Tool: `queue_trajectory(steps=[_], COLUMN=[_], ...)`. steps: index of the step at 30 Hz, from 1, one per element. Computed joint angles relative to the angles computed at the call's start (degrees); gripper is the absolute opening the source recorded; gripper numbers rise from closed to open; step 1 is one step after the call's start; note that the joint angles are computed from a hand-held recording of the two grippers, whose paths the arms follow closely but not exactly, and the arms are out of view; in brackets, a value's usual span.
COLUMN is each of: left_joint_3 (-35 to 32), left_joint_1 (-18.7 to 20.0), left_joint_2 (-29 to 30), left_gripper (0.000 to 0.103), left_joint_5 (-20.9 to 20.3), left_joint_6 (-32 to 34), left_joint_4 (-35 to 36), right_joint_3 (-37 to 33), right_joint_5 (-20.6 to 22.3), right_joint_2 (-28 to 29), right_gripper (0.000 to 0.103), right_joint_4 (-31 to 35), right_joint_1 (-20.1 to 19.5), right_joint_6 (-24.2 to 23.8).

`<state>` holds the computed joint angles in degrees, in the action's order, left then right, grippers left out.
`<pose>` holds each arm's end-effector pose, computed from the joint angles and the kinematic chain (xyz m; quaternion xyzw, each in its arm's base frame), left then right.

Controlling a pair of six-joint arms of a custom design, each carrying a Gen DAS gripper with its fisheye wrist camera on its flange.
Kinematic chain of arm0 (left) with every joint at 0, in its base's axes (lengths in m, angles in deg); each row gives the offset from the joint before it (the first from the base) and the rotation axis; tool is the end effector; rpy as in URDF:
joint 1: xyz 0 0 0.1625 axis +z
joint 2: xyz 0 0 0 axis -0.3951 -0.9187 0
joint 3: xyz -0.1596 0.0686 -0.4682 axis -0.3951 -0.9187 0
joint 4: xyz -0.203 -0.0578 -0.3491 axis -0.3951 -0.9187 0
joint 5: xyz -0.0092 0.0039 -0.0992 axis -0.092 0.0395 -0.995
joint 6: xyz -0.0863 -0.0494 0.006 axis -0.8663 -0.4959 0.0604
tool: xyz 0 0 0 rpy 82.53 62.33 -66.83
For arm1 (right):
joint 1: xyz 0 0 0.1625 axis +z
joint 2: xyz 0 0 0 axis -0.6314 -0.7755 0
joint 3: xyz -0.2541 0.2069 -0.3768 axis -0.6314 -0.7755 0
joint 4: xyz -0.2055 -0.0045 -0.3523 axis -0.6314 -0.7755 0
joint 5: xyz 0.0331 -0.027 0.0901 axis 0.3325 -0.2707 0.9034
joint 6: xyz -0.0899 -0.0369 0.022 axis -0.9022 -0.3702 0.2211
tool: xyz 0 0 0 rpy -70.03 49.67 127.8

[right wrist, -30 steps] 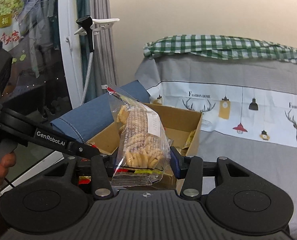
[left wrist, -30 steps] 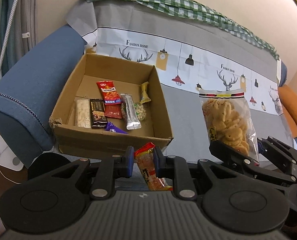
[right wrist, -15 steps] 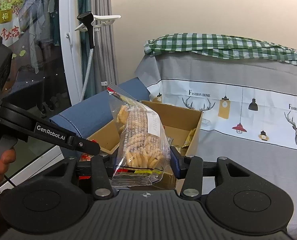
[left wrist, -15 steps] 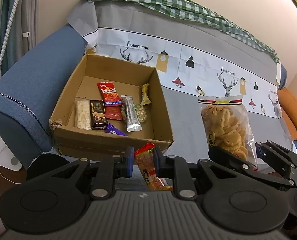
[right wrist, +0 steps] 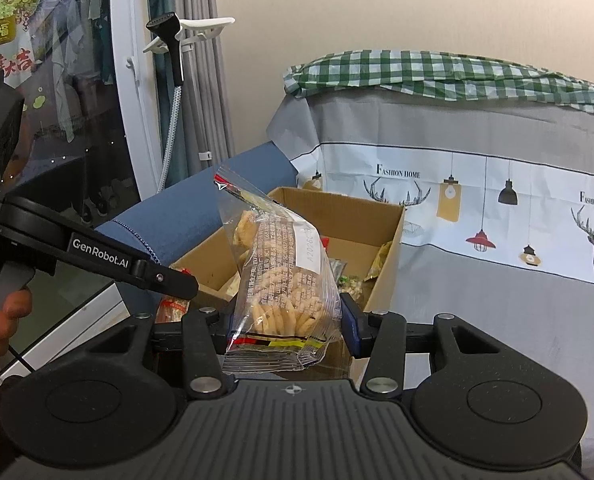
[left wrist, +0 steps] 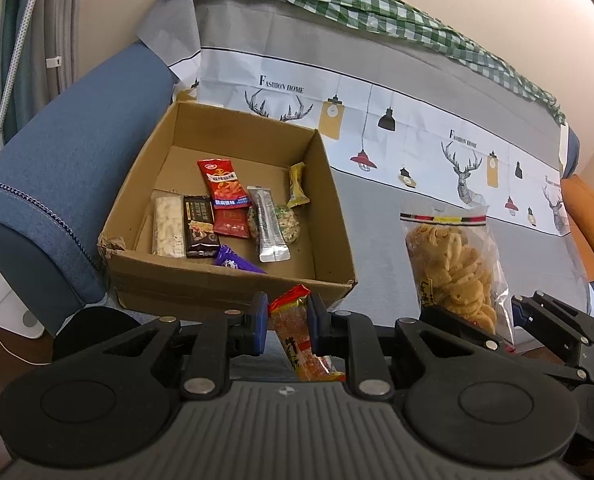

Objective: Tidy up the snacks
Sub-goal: 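Carry the red candy and cracker bag over the cardboard box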

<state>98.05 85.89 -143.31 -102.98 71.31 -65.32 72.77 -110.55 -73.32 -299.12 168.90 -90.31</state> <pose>-0.1367 -0.6424 0.4750 0.2869 0.9093 -0.2458 0.1746 0.5046 -0.5204 0.0637 0.2008 -0.7985 0.4846 0.2953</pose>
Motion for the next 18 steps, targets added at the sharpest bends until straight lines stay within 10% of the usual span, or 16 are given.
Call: queue_trajectory(steps=[18], left_joint_3=[-12.0], left_joint_1=[2.3], left_joint_2=[8.0], left_gripper=[0.022], left_joint_5=[0.8], left_joint_6=[1.4], left_joint_4=[-0.1], right_joint_3=[-4.4], right_joint_5=[0.5], right_joint_2=[0.4], right_gripper=[0.049], right_joint_4=[5.9], right_joint_1=[-3.0], right_joint_6=[1.7])
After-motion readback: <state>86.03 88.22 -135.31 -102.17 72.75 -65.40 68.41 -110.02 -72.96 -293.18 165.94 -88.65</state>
